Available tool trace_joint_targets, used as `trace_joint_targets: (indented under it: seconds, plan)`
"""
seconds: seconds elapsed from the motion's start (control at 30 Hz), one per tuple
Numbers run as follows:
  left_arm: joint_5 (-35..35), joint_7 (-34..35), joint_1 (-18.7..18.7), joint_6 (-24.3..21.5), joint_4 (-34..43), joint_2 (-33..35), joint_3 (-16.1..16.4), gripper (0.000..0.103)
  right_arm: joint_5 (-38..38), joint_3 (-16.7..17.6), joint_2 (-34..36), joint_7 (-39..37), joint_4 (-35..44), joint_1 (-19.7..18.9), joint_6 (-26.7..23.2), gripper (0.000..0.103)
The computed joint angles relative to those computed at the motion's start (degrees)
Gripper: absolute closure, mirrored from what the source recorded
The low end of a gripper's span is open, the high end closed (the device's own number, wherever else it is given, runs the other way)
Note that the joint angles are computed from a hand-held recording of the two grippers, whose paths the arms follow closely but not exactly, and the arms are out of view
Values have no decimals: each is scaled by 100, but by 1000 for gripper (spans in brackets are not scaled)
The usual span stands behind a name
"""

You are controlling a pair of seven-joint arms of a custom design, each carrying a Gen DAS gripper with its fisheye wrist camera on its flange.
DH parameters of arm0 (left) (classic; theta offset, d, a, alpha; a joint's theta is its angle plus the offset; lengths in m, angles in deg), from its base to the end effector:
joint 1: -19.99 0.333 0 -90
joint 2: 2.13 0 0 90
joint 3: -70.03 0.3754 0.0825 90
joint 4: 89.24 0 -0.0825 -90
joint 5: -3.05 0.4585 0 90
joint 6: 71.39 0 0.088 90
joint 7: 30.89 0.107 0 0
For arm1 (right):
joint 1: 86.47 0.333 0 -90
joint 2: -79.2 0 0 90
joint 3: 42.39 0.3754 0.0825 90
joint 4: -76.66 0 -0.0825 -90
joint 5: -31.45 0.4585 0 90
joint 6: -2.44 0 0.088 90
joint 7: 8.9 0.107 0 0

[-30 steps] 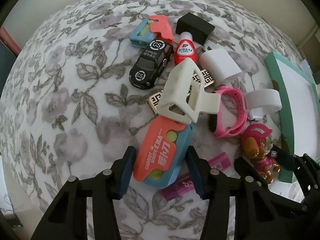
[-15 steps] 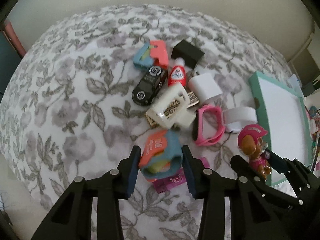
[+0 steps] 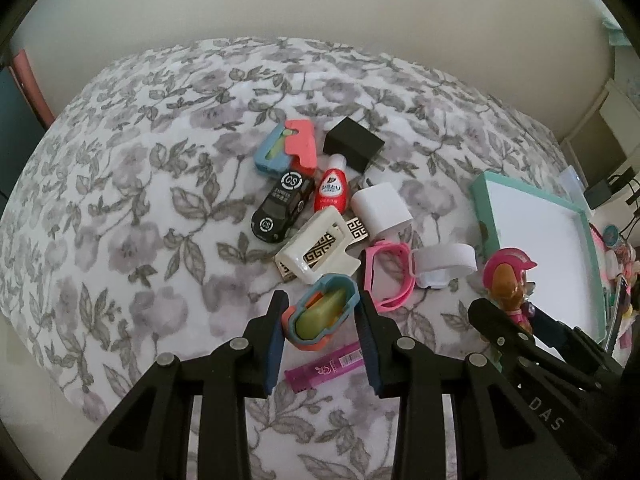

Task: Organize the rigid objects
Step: 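Carry both toys over the tray and release them inside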

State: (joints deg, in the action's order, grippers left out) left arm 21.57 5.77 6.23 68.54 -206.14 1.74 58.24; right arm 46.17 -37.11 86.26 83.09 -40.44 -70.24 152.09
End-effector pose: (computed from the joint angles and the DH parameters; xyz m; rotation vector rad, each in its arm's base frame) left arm 0.5983 -0.2831 0.4671 -2.2667 1.7160 -0.4460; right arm 0.6342 0.2421 0.4472 -2.0174 1.7449 -0.1156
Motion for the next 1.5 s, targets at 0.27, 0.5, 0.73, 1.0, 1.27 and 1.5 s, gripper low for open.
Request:
trace_joint_targets:
  seconds: [0.27,0.5,0.73,1.0,1.27,1.5]
  plan:
    - [372,-13,-91,115,523,51,-41,68,-464,-169,-256,788,-304,-2,795,40]
    - [704,1,-462,27,1684,864,-44,68,-3235,-589,-305,3569,-310,-80,704,40]
    - [606,361,-911,-142,2743,1811,91,68,-3859,-673,-221,4359,-246,-376,378,40]
    - [592,736,-1256,-162,3454,2518,297,67,-3956,-751,-46,4715,-188,-588,142,40]
    - [420,951,-1370,-155,3770,2904,398,67,-4008,-807,138,4791,-58,-621,98,40]
    - [273,1080,-1380,-152,3883,3032,408,67,-3934,-824,235,4676,3,-601,53,40]
